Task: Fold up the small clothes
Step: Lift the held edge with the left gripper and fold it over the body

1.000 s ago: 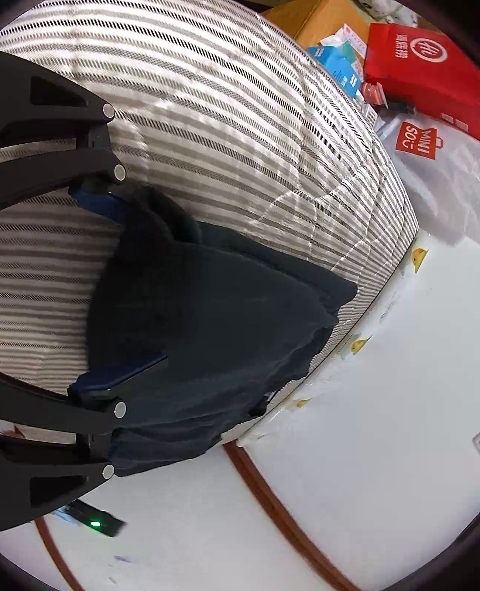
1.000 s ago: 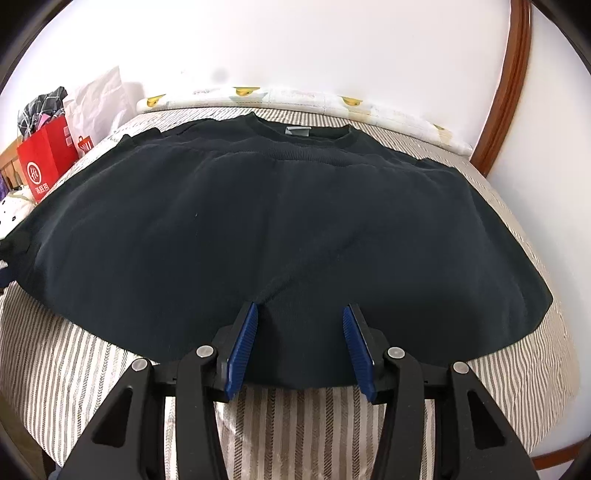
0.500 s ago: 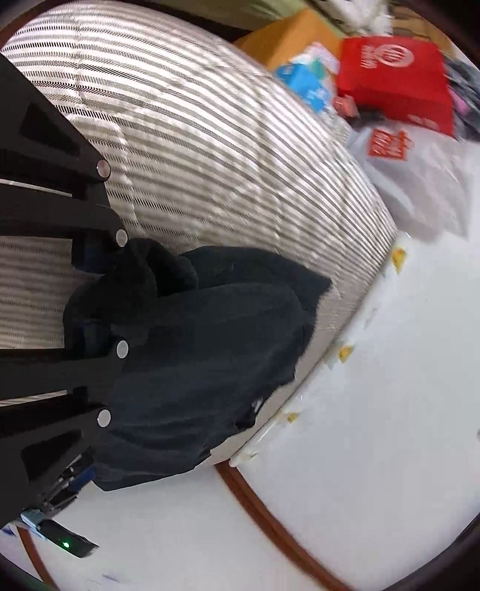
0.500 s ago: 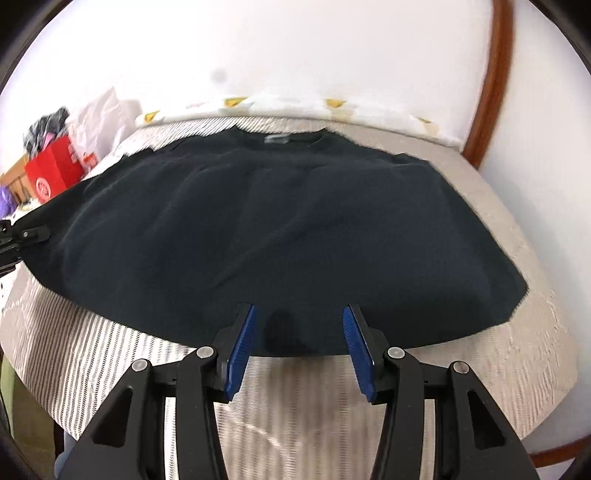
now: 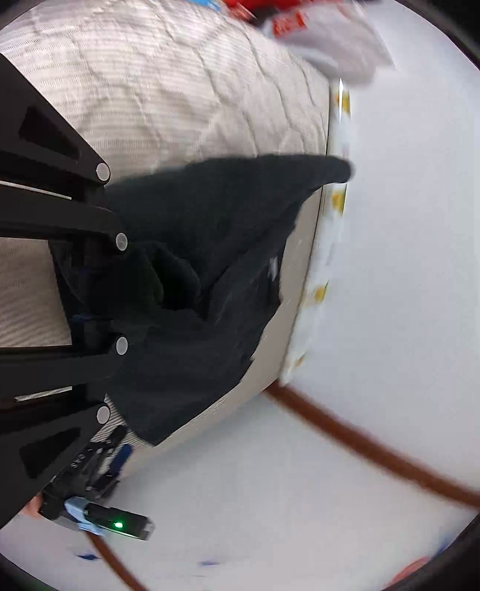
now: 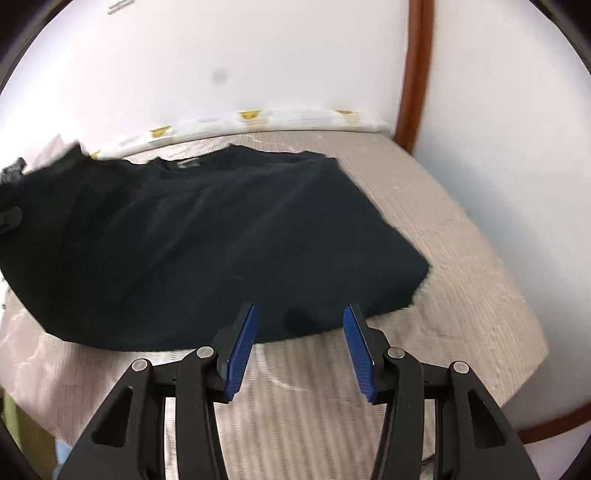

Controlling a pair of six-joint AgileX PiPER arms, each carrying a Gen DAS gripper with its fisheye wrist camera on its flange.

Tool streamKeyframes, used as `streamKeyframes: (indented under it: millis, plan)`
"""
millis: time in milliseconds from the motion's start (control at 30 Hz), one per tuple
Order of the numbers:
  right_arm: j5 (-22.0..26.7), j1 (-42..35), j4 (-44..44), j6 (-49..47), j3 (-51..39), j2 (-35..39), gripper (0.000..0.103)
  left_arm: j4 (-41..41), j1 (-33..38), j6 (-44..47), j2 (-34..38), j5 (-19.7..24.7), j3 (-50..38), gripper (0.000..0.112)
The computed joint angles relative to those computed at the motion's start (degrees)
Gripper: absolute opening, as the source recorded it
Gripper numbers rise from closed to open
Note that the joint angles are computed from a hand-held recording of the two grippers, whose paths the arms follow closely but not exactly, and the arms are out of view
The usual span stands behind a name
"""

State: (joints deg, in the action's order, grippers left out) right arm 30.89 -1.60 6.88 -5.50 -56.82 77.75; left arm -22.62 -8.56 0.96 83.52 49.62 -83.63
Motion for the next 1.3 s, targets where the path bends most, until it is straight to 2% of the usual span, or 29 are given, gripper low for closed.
streamKeyframes:
  millis: [100,267,433,533,567,600,667,833,900,1000,1067,1200,1300]
  plan:
    - [0.30,-1.75,2.17,-2.71,0.77,-0.33,0.048,-0.17,-3.98,0.40,3.62,-0.40,-1.13,0.013]
    - [1.10,-4.76,3.35,-5.98,2.34,-2.07,0.048,-2.15,-6.82,-0.03,9.72,-1.43,-1.59,0.013]
    - [4.36,-10.04,11.57,-14.13,1.69,-3.01,0.048,-2.84,-7.48,0.32,11.46,-0.28,-2.31,0.015]
    - [6.00,-11.43,15.16,-16.56,0.90,-3.55,0.048,-5.09,-7.01,2.36,11.58,1.97,-3.66,0.028]
    - [6.19,-11.06,14.70,-15.76,0.56,-3.86,0.048,-7.14,-6.34,4.14,11.42,3.15,-4.00,0.036]
    - [5.75,-9.62,12.30,-13.24,0.15,-4.33,0.049,-9.59,-5.38,6.57,10.85,4.42,-3.86,0.043]
    - [5.20,-7.53,11.30,-12.30,-0.24,-5.21,0.051,-11.85,-3.86,10.25,8.42,5.18,-1.92,0.049]
    - [7.50,-3.87,14.85,-12.73,-2.74,-5.43,0.063,-11.63,-0.42,15.14,-0.46,3.31,5.81,0.059]
    - [9.35,-3.28,19.75,-15.45,-3.84,-4.58,0.069,-11.54,2.34,16.79,-3.81,2.44,9.09,0.065]
    - [12.01,-2.19,27.26,-18.68,-4.79,-2.97,0.072,-8.91,6.66,18.08,-7.53,1.40,13.65,0.068]
    - [10.97,0.87,28.03,-17.84,-5.14,-1.70,0.073,-7.27,9.71,19.37,-8.75,1.19,16.66,0.069]
    - [10.21,4.59,31.89,-18.42,-6.50,2.11,0.073,-11.87,16.65,25.74,-7.10,5.72,20.35,0.069]
    - [10.00,6.58,33.10,-17.42,-8.05,5.58,0.073,-13.22,16.75,27.78,-6.84,4.66,23.06,0.069]
